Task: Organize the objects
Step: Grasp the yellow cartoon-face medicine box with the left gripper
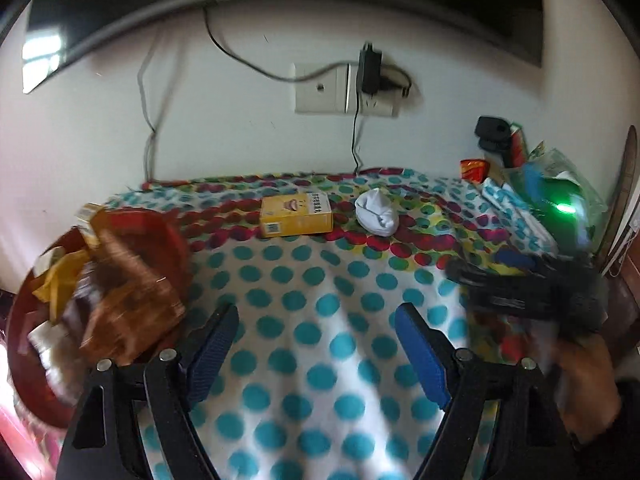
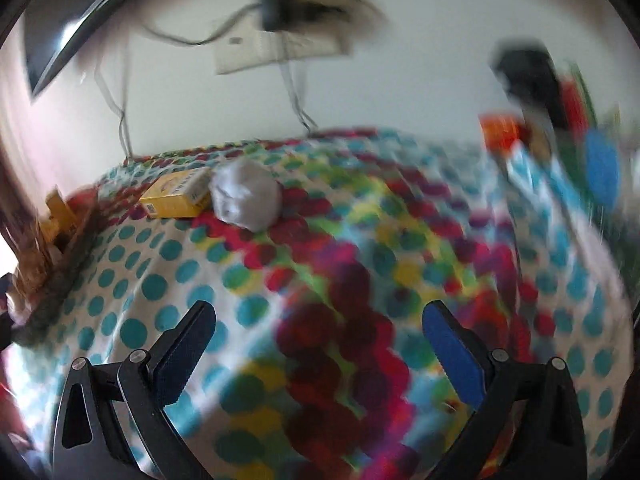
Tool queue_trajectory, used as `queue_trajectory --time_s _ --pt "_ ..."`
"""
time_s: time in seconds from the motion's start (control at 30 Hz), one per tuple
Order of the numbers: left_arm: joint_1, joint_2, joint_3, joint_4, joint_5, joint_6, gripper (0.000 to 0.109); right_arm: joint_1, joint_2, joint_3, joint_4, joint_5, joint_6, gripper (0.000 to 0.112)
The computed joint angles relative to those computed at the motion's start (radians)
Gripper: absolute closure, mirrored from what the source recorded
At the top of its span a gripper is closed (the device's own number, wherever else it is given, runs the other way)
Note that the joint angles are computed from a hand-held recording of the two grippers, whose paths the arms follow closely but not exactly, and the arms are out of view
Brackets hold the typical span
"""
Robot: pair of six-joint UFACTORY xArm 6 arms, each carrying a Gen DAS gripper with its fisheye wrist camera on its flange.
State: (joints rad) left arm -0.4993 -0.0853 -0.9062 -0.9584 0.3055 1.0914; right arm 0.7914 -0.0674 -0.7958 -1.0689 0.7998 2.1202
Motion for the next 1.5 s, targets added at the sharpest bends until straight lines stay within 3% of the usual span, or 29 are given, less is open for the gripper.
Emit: queue_trajectory --time_s 0.07,0.13,0.23,0.33,0.4,0.47,0.57,0.63,0.77,0.87,0.97,1.2,1.27,1.33,1.5 --pt "-0.005 0.053 -0.050 -0.003 0.027 -0.028 0.026 -0.030 -0.126 0.148 -0.095 -0.076 0.178 0.009" --pt "-0.013 0.111 -0.092 0.072 0.008 -0.131 0.026 -0.064 -0.263 0.289 -0.212 -0.137 0.346 0.009" --pt "-0.016 0.170 -0.143 0.145 -0.002 -0.205 0.026 -0.041 -0.515 0.487 -0.191 -0.046 0.416 0.009" --pt "-0.022 0.197 -0.163 0.134 -0.053 -0.181 0.026 -0.010 -0.641 0.573 -0.172 -0.004 0.496 0.009" --pt "-0.019 0.223 -0.190 0.195 -0.045 -0.235 0.026 0.052 -0.603 0.515 -0.140 0.082 0.453 0.009" --pt "-0.014 0.256 -0.227 0.320 -0.022 -0.333 0.026 0.043 -0.532 0.417 -0.091 0.083 0.318 0.009" --pt "-0.023 0.306 -0.278 0.484 -0.065 -0.449 0.025 0.035 -0.432 0.270 -0.021 0.140 0.124 0.009" --pt "-0.020 0.356 -0.348 0.589 -0.031 -0.551 0.025 0.036 -0.361 0.177 -0.033 0.185 0.039 0.009" --pt "-0.014 0.484 -0.526 0.707 0.077 -0.721 0.026 -0.024 -0.204 0.007 0.005 0.145 -0.143 0.009" --pt "-0.013 0.564 -0.631 0.720 0.129 -0.780 0.026 -0.021 -0.092 -0.106 0.062 0.206 -0.243 0.009" --pt "-0.013 0.622 -0.705 0.720 0.168 -0.799 0.025 -0.002 -0.064 -0.112 0.074 0.216 -0.215 0.009" --pt "-0.030 0.659 -0.738 0.702 0.134 -0.728 0.025 0.008 -0.119 0.008 0.006 0.086 -0.021 0.009" --pt "-0.030 0.663 -0.759 0.633 0.163 -0.690 0.025 0.022 -0.119 0.013 -0.011 0.084 -0.016 0.009" --pt "-0.029 0.684 -0.785 0.709 0.169 -0.769 0.025 0.029 -0.104 0.000 -0.007 0.095 -0.031 0.009" --pt "-0.027 0.750 -0.889 0.739 0.203 -0.795 0.023 0.011 -0.093 -0.002 -0.001 0.050 -0.049 0.009"
